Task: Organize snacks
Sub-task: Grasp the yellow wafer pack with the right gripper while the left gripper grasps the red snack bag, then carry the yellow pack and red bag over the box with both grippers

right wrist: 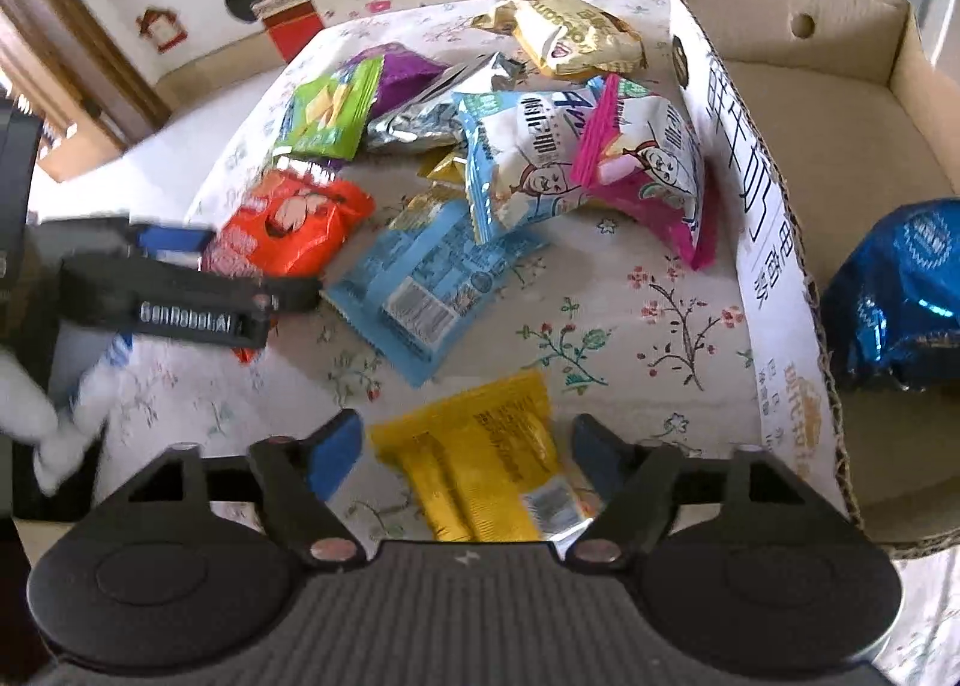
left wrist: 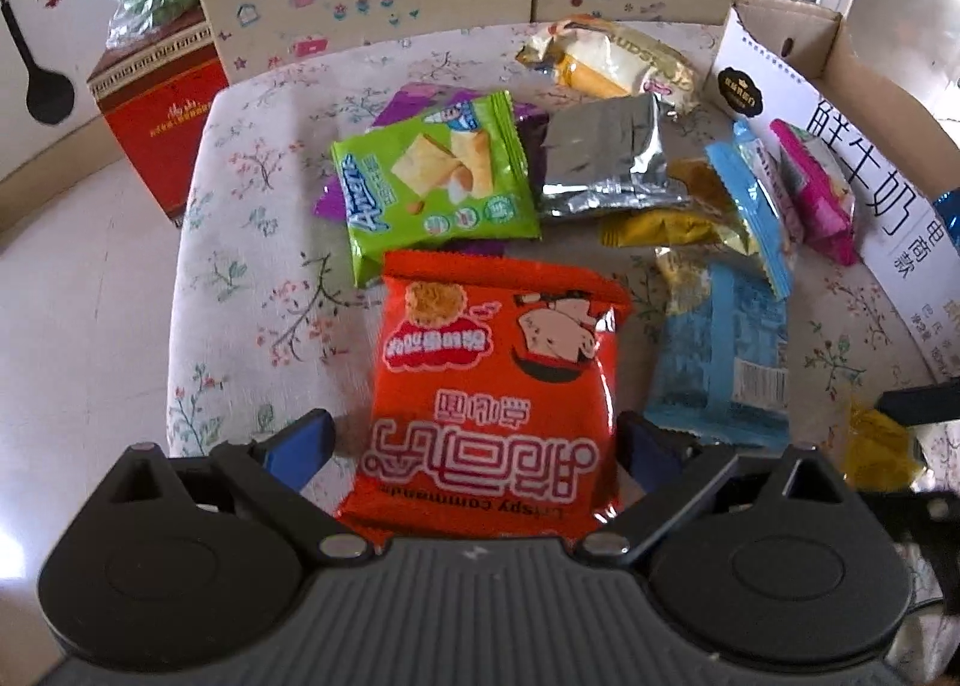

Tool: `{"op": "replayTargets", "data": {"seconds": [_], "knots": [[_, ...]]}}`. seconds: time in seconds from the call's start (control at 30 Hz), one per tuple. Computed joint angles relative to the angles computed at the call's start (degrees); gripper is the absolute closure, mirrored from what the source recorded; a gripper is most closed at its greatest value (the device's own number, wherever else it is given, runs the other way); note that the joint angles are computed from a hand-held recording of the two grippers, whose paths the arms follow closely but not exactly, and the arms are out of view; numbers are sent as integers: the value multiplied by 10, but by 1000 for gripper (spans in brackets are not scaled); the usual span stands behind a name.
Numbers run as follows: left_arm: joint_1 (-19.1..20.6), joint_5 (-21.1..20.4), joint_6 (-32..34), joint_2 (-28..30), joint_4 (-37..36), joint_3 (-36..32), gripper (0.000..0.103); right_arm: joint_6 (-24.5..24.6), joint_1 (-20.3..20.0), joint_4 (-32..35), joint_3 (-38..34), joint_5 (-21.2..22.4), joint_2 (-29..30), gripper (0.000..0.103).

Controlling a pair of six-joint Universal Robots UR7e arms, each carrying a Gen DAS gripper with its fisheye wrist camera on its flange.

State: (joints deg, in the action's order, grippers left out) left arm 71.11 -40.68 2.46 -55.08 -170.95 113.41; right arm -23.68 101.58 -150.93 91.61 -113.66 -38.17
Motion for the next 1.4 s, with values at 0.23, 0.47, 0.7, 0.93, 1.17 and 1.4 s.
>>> {"op": "replayTargets", "data": {"seconds": [0.23,0.47,0.7,0.93,1.17,1.4], "knots": [[0,4,24,12,-20,-4,2,-34,-2,9,14,-21,-10,15],[-2,4,46,18,-45,0,4,-92,9,-37,31,-66,1,22],[-3,-27,56,10,-55,9,31,-84,15,-72,29,-83,9,48],[-7,-22,57,9,-72,15,34,-70,18,-102,24,-60,12,50],[-16,-20,64,6,-96,18,34,-50,22,-149,16,-47,21,50],[-26,-22,72,7,-119,18,34,-29,27,-192,7,-37,25,50]]}}
